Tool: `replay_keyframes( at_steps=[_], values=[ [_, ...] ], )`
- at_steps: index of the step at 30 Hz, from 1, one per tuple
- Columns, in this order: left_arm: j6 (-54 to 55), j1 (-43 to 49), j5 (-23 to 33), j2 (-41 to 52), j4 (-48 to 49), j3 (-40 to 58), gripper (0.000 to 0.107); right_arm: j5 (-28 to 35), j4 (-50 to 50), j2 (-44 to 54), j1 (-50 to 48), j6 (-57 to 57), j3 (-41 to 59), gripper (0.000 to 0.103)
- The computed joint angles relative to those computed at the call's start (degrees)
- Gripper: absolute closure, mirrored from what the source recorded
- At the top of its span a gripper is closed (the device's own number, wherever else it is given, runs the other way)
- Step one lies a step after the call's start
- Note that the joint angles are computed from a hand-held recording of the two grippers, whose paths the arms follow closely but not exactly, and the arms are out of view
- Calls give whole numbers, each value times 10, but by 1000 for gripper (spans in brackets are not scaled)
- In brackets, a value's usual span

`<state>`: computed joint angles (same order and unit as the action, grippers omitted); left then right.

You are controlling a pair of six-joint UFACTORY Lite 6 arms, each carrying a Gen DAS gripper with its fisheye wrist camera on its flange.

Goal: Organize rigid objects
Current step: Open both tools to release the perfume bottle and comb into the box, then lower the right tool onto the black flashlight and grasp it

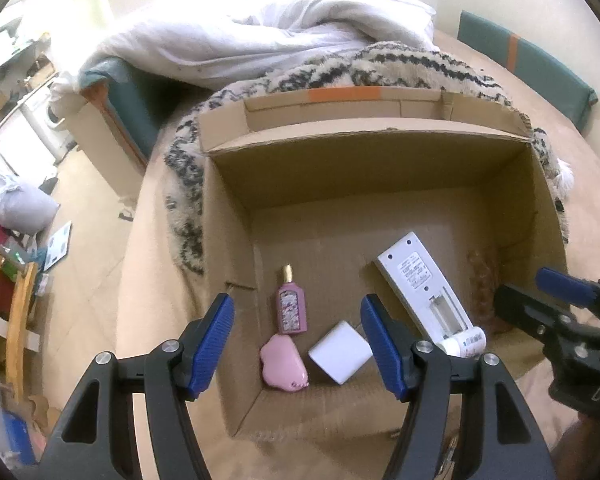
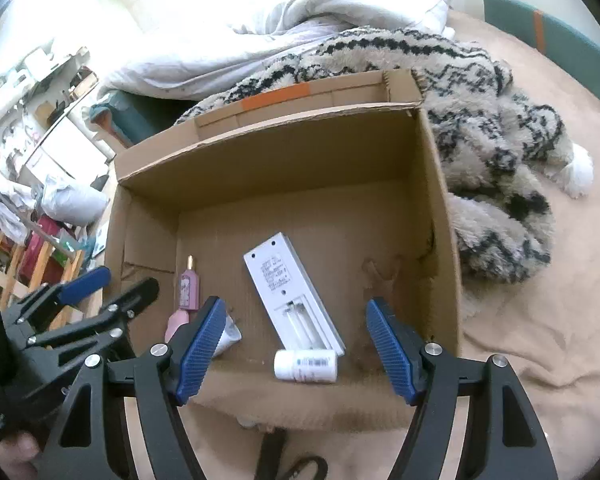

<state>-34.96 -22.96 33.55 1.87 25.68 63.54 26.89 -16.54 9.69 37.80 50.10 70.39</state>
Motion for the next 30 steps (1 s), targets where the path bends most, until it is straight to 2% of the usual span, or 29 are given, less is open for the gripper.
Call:
replay_keyframes(
  at_steps=[20,26,30],
  values=[
    [-5,6,49,-185,-55,-170,44,5,-32,-143,76,112,-146,26],
    [-19,8,75,-218,-62,-208,44,-36,78,-183,64,55,-209,26],
    [2,30,80,-228,-99,-219,44,-62,225,-169,50,-67,-230,26]
  ],
)
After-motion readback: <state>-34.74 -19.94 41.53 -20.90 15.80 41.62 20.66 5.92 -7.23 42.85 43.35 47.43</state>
